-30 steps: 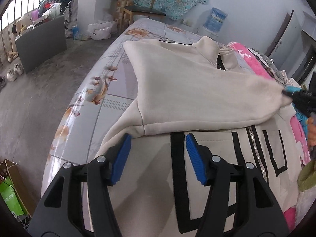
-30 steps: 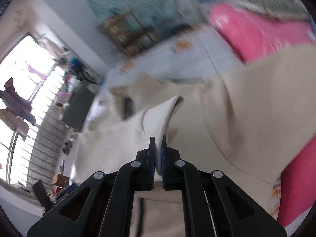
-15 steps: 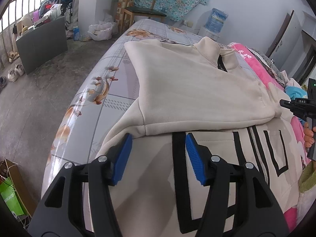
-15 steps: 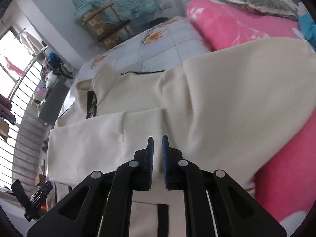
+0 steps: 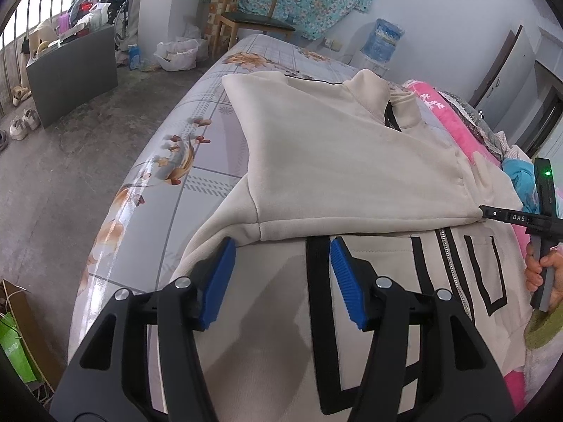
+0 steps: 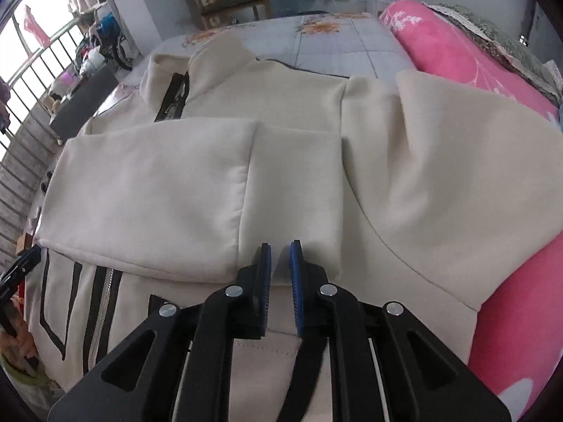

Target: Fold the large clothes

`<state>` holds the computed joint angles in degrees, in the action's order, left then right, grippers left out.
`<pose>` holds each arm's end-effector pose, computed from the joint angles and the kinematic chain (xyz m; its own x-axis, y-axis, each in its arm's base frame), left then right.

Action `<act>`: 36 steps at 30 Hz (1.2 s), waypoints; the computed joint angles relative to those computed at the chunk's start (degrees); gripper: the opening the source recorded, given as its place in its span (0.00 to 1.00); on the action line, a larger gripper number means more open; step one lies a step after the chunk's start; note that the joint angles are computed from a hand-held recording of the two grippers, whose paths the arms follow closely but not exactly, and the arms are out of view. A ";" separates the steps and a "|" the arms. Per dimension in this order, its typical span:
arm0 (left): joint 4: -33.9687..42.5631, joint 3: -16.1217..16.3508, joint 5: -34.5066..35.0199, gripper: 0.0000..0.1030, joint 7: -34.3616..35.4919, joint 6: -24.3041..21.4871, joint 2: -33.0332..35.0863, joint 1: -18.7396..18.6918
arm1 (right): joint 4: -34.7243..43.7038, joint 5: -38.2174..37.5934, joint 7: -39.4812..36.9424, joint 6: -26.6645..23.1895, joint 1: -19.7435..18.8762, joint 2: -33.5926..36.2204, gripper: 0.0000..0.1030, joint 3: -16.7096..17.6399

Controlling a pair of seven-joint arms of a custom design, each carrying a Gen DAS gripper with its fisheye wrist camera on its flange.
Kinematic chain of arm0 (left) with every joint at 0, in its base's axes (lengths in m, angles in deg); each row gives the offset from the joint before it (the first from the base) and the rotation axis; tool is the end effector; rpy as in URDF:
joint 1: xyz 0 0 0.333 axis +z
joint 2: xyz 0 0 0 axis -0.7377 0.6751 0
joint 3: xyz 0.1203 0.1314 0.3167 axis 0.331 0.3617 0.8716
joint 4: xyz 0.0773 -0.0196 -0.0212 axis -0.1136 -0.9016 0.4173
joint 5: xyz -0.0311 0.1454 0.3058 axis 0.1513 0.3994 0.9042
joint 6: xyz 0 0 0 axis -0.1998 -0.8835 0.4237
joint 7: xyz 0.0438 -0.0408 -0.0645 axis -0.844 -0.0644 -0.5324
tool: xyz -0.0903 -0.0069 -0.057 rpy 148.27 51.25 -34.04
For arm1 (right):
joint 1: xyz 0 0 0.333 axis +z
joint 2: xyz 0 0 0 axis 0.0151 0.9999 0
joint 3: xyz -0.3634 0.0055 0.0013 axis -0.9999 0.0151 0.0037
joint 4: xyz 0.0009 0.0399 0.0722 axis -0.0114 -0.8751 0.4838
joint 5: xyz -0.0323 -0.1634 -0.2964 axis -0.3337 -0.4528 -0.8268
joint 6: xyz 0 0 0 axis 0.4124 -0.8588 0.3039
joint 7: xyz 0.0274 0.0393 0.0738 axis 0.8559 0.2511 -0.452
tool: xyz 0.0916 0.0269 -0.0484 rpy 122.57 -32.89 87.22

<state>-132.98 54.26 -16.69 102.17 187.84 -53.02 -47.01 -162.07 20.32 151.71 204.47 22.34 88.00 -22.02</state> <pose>0.4028 -0.0363 0.7024 -0.0656 -0.9555 0.2877 -0.7843 -0.1288 -0.6068 0.4655 0.2461 0.7304 0.0404 -0.9921 -0.1185 -0.8948 0.0168 -0.4461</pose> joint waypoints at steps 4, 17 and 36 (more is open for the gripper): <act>0.23 1.06 -0.81 0.53 0.78 -1.74 -0.68 -0.11 | 5.03 -2.19 2.24 -5.45 0.89 1.49 0.15 0.82; 16.61 1.41 5.74 0.62 5.71 -10.57 1.23 1.78 | 23.38 -3.05 -5.14 -9.42 5.35 9.87 0.57 1.83; 32.32 -2.71 18.93 0.66 -4.33 -9.01 27.09 -2.78 | 24.44 -4.74 -0.02 -6.92 3.75 18.02 0.56 -2.60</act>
